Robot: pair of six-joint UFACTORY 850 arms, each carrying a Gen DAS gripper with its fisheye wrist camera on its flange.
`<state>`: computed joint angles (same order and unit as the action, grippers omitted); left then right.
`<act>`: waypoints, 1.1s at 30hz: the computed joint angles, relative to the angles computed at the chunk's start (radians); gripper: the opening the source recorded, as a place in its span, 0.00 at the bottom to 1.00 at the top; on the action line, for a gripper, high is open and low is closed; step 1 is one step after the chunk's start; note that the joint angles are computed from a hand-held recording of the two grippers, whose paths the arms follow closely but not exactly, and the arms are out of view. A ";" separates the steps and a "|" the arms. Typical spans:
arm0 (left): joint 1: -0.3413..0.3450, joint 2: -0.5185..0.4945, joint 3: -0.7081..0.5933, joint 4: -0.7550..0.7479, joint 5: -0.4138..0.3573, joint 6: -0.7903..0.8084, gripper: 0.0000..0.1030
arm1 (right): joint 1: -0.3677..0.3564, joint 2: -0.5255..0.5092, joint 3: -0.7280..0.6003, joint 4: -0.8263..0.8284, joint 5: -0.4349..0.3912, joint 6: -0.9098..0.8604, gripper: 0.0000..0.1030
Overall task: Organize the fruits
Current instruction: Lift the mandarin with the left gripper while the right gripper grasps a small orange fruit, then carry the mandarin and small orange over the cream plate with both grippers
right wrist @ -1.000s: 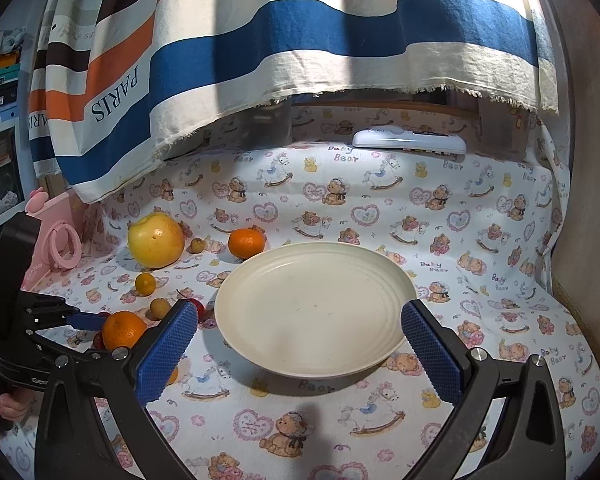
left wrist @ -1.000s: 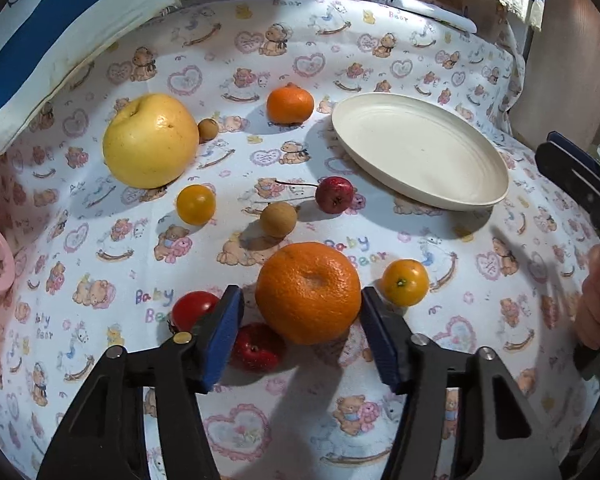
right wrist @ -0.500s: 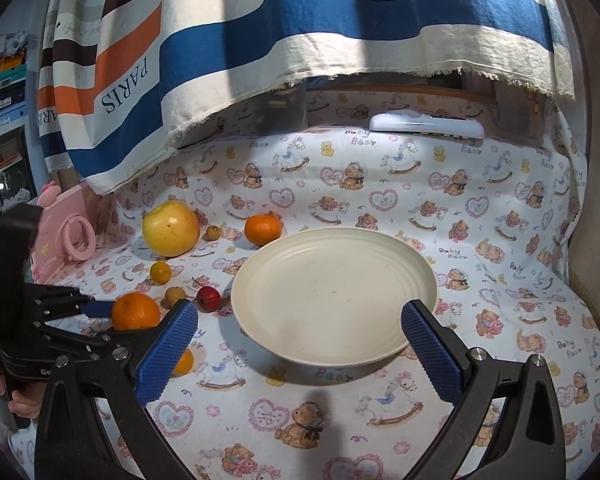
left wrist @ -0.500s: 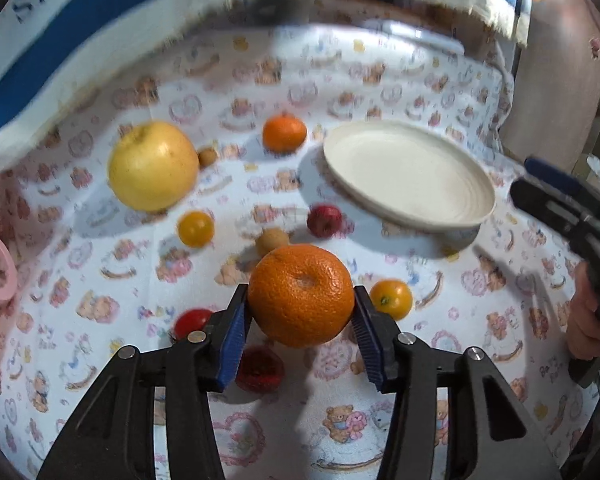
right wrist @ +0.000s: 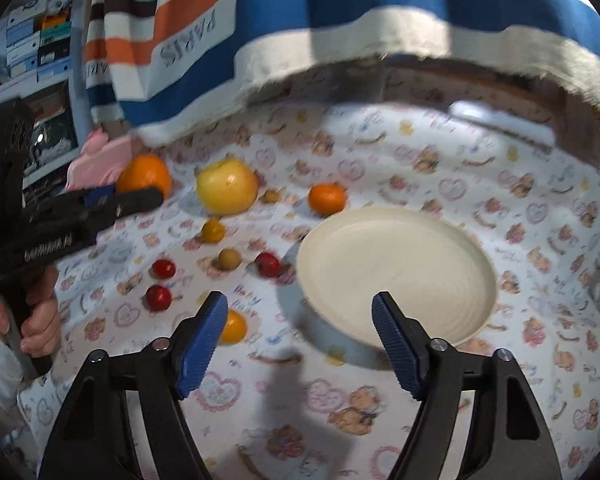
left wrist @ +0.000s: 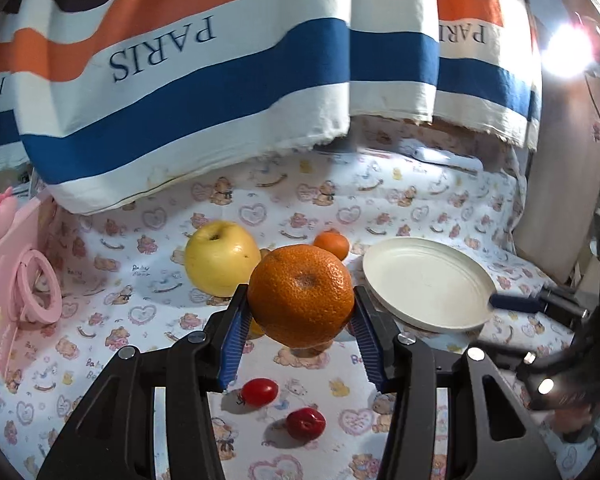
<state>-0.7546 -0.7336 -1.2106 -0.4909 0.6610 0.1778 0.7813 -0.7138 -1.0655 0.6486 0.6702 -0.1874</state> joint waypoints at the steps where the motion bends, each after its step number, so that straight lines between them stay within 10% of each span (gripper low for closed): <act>1: 0.002 -0.001 0.001 0.005 0.004 -0.009 0.47 | -0.002 -0.007 -0.015 -0.013 -0.036 -0.002 0.63; 7: -0.006 0.002 0.019 -0.009 0.047 -0.005 0.47 | -0.010 -0.063 -0.114 -0.078 -0.195 -0.005 0.52; 21: -0.004 -0.009 -0.001 -0.051 0.016 0.021 0.47 | -0.007 -0.126 -0.222 -0.009 -0.291 -0.112 0.32; 33: -0.017 -0.009 0.007 -0.029 0.046 0.047 0.47 | -0.008 -0.038 -0.078 -0.039 -0.039 0.012 0.28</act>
